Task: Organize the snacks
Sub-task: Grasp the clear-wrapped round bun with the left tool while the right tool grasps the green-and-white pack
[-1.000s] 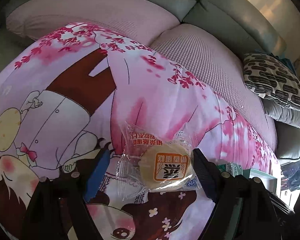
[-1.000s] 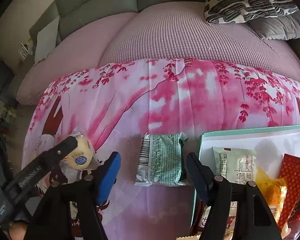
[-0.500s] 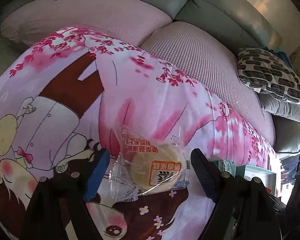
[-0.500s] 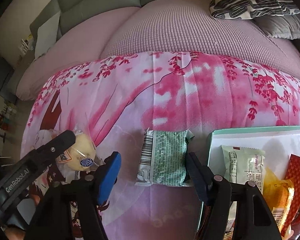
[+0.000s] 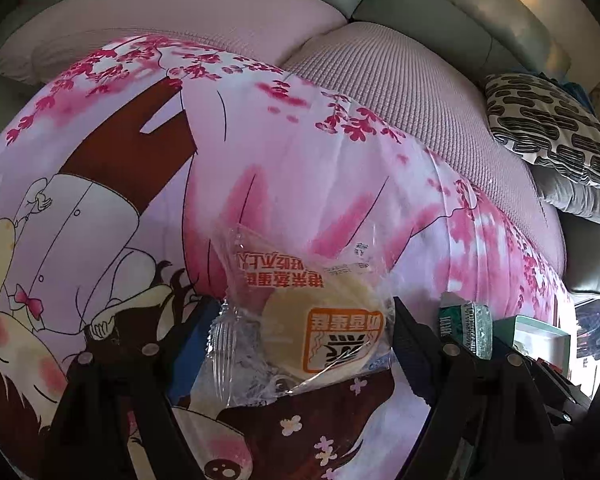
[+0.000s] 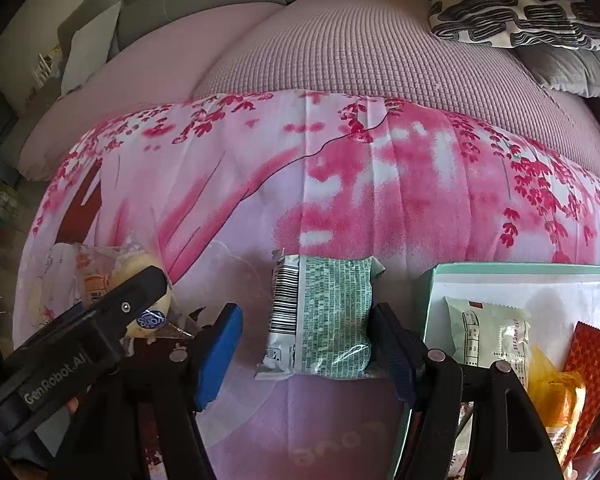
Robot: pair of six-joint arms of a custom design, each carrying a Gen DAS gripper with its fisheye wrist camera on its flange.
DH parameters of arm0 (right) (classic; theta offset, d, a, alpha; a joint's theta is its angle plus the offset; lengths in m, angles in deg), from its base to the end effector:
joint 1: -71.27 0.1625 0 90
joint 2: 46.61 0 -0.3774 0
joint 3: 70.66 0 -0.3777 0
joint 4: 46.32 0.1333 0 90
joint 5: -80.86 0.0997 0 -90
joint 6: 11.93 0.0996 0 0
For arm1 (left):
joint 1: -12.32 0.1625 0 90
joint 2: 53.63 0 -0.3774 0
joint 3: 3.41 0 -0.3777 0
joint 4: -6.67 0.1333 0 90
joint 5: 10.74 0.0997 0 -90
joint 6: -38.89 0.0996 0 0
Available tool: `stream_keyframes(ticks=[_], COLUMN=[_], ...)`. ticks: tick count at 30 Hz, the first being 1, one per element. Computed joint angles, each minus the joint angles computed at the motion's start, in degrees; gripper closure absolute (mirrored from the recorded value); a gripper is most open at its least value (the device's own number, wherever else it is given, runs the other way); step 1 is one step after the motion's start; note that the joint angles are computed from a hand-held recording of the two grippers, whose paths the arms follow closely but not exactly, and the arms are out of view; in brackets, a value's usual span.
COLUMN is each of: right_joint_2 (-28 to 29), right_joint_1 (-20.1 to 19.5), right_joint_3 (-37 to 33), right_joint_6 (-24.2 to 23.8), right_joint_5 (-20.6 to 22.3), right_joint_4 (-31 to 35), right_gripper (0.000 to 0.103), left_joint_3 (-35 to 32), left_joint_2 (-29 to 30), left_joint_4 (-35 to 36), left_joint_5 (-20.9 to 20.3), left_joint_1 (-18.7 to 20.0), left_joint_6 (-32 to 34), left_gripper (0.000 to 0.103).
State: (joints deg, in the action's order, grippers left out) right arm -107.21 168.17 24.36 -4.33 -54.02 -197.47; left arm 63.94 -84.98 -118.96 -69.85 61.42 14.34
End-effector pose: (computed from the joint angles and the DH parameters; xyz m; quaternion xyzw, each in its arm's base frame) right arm 0.1368 -0.6056 0.2596 -0.0937 -0.8987 0.2588 0.3414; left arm -0.3366 -0.6703 0.0507 0.1379 0.9540 -0.1414 0.2257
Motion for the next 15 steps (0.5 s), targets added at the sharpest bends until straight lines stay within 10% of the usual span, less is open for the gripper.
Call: stream_keyframes(ticks=[15], right_joint_2=[1.6], right_joint_1=[-0.3], right_joint_3=[-1.8], right_joint_6=[0.6], right_joint_5=[-1.4], right_joint_4=[2.1], right_gripper=[0.037], left_joint_3=[0.3], left_joint_2=[0.2], left_joint_4=[-0.3], left_joint_5=[1.2], left_joint_1=[-0.3], left_joint_6=[1.0], left_gripper=[0.019])
